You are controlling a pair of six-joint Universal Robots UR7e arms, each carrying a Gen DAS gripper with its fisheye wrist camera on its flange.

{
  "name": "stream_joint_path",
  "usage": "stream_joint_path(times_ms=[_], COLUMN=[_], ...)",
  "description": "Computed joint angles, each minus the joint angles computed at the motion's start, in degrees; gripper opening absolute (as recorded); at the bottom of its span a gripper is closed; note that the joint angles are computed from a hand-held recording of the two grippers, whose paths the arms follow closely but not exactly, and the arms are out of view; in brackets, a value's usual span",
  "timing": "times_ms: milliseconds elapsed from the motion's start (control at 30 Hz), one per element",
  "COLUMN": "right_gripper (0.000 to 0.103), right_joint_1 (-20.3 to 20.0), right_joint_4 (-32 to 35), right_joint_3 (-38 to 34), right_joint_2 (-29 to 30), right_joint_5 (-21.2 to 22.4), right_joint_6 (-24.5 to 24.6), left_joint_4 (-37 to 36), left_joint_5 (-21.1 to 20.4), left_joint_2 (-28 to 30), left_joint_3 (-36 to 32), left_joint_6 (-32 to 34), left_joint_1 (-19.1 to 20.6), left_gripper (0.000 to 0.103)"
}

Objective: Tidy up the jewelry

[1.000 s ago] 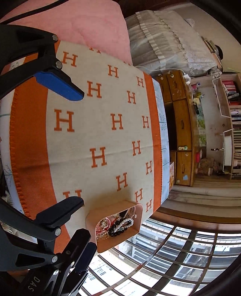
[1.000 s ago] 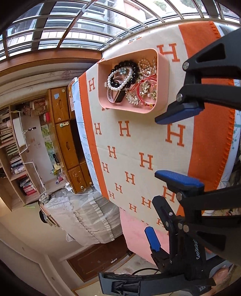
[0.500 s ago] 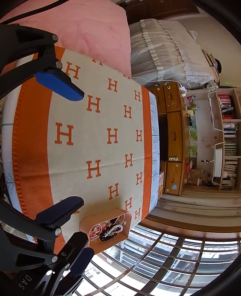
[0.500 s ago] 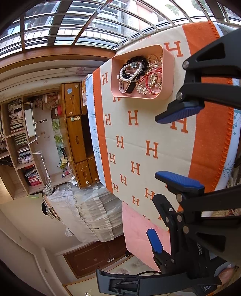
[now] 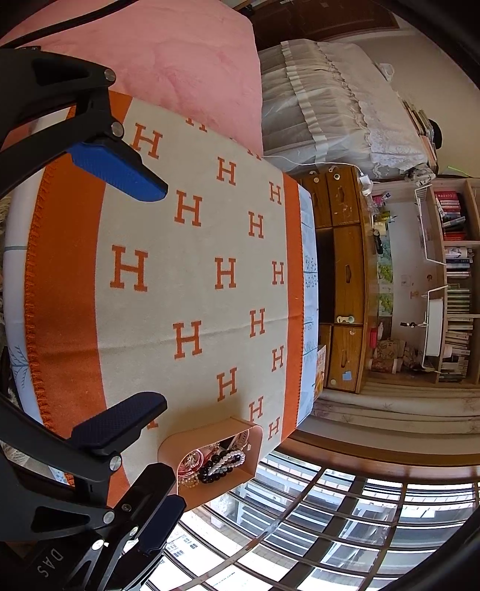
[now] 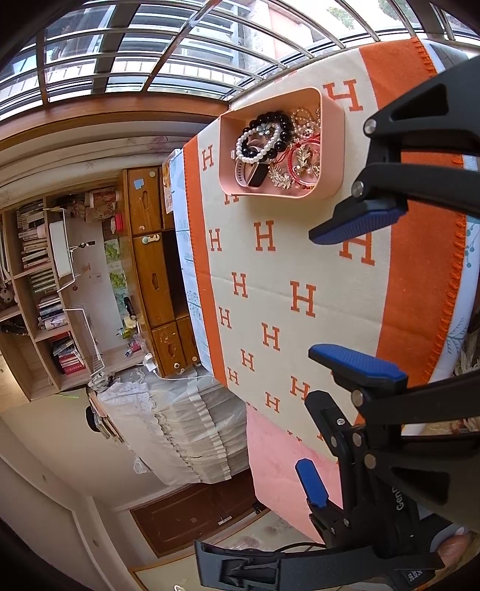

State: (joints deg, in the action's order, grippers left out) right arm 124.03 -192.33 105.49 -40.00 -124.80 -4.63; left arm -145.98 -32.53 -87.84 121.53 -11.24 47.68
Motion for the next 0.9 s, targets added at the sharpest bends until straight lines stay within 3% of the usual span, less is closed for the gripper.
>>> stream_joint_path(times_ms=[900], right_gripper=[0.057], right_joint_1=[-0.2], right_joint_4=[-0.5], right_joint_3=[0.3], right_joint_2=[0.2], right_joint_5=[0.3], right_joint_6=[0.2], left_joint_4=[1.3], left_joint_5=[-0.1], left_joint_2=[-0.4], left_joint_3=[0.3], left_joint_6=[-1.4], left_joint_1=[-0.1], left_gripper=[0.102])
